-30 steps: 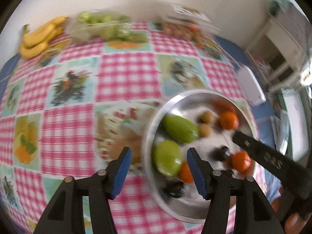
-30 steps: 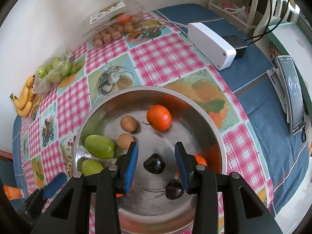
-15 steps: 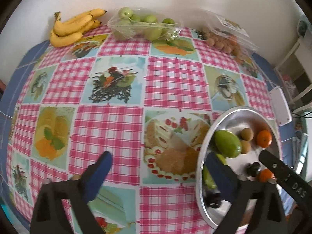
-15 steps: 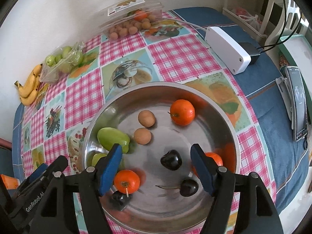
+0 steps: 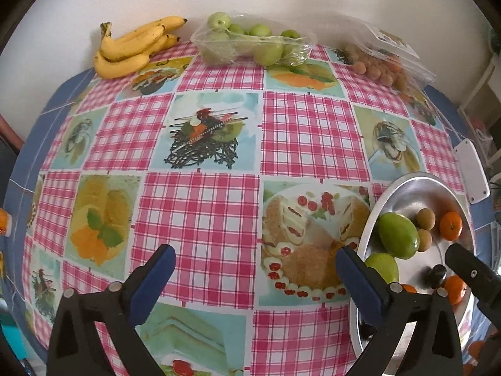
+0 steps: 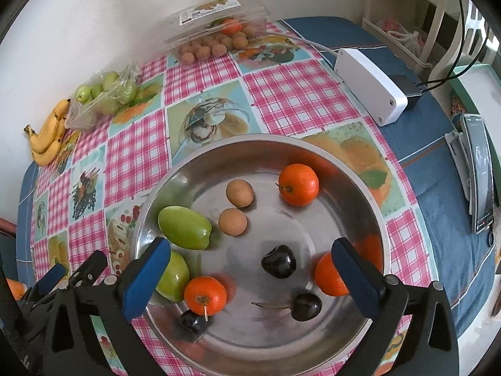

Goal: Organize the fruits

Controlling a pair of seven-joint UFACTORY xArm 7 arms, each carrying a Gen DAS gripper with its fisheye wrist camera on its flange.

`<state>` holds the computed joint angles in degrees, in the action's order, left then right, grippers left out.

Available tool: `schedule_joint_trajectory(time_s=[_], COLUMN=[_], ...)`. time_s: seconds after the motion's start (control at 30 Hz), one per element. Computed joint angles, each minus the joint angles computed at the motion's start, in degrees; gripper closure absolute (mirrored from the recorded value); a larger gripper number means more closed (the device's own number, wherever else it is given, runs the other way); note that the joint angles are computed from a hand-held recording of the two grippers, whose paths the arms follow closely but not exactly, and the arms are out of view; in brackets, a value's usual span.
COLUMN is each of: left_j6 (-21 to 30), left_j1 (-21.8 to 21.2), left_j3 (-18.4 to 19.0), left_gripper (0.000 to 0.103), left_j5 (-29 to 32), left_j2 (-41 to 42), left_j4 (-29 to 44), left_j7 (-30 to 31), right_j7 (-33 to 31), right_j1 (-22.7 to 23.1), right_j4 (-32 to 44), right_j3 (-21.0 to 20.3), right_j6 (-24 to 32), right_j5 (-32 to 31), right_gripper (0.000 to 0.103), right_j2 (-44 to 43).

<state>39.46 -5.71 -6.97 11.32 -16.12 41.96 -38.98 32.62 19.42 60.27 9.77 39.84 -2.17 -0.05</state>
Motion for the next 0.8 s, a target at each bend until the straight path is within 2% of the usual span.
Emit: schedule_joint_trajectory(time_s=[0.07,0.17,0.37,0.53,0.8], left_j6=[-0.2,1.9,4.3,6.3,8.9], left_j1=[0.3,1.3,0.8,1.9,1.2], left_j3=[-0.4,-2.2,-2.4,-4.5,-4.2], left_gripper=[0.0,0.0,0.0,0.0,0.0], left_j5=[1.2,6.4,9.7,14.9,13.3], left_j2=[-0.4,-0.7,-2.6,-6.5,-13.3], left_j4=[-0.3,-0.1,-1.3,-3.3,-6.7], left_j7=[-0.6,-3.3,-3.6,-7.7,-5.8], right_j7=[0.0,-0.4,-0.4,0.6,1.1], right_j1=[0.1,0.4,1.3,2.0,3.0], right_j4=[-0.1,-0.5,-2.1,-3.8,-7.6], right_j3=[0.1,0.3,1.0,1.7,2.8], right_j6=[0.2,0.3,0.1,0.0,0.1], right_j5=[0.0,0.1,0.3,-0.6,-0.3], right_gripper=[0.001,0.001,0.001,0.001,0.001], right_j2=[-0.1,-0.5,-1.9,-3.7,-7.9])
